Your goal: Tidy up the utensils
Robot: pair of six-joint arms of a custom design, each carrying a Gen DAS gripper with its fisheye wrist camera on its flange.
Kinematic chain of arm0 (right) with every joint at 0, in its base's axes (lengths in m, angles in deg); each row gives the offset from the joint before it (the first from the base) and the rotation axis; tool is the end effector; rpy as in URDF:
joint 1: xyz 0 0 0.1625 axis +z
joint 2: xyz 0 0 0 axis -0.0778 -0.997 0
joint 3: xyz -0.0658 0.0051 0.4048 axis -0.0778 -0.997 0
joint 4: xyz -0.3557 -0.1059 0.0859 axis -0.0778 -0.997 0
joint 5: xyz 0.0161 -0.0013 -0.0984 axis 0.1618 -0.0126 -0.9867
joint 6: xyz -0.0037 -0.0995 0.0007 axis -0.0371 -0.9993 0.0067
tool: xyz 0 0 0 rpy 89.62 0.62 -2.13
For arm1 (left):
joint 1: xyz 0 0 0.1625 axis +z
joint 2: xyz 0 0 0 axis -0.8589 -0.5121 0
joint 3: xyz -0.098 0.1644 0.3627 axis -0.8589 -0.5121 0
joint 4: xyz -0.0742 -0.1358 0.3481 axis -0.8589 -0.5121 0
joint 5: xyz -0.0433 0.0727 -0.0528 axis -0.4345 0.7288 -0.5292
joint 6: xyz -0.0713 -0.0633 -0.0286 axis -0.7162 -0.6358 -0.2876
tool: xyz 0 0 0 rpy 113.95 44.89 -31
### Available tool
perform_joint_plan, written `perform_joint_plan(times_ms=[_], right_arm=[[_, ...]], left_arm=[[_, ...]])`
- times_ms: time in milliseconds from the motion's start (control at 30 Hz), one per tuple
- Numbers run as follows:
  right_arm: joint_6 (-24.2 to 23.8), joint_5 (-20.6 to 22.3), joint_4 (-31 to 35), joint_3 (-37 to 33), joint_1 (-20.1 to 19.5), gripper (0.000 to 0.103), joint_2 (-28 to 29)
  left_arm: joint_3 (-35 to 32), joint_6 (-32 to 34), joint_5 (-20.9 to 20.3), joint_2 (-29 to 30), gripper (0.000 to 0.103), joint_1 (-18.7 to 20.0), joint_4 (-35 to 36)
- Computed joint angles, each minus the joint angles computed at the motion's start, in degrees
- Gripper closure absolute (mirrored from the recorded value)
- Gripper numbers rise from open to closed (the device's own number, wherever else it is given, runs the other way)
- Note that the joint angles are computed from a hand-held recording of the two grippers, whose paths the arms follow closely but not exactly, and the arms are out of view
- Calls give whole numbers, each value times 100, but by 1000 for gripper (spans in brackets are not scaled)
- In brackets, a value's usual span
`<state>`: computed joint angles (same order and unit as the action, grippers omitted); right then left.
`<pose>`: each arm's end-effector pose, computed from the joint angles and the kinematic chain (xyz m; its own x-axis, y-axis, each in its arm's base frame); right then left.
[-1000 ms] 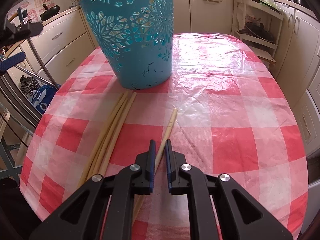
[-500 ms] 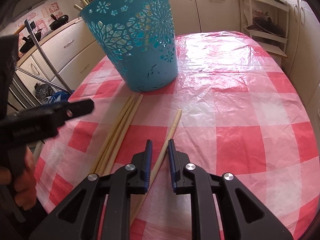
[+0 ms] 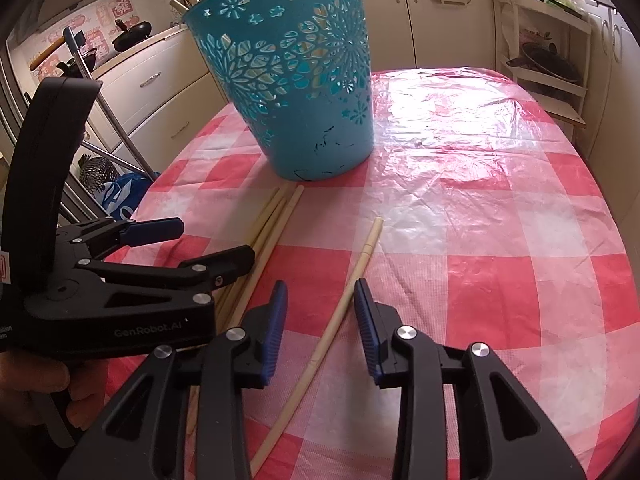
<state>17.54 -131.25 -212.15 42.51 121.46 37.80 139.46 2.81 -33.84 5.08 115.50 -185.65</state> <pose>0.3145 -0.4750 0.1077 -0.8568 0.1008 0.5058 -0.2721 0.7447 -0.6094 -0.1729 -0.6058 0.2056 -0.5951 0.5286 -0.6053 0.6839 0.7287 -0.0361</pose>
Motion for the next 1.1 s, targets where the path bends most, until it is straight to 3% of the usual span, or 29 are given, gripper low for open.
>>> perform_joint_plan(times_ms=[433,500,700,1100], right_arm=[[-53,-13,13,-12,5,65,12],[-64,-10,21,-17,3,64,12],[-53,-18,23,-27,9,63,24],[-91,5,49,-33,11,61,22]], left_arm=[[-271,-66,-775,-67,83,161,507],[-361,-172,-963,-65,88,219,653],[-565,-497,-1343,-83,94,365,956],[-863,-642,-1157,29,95,424,1220]])
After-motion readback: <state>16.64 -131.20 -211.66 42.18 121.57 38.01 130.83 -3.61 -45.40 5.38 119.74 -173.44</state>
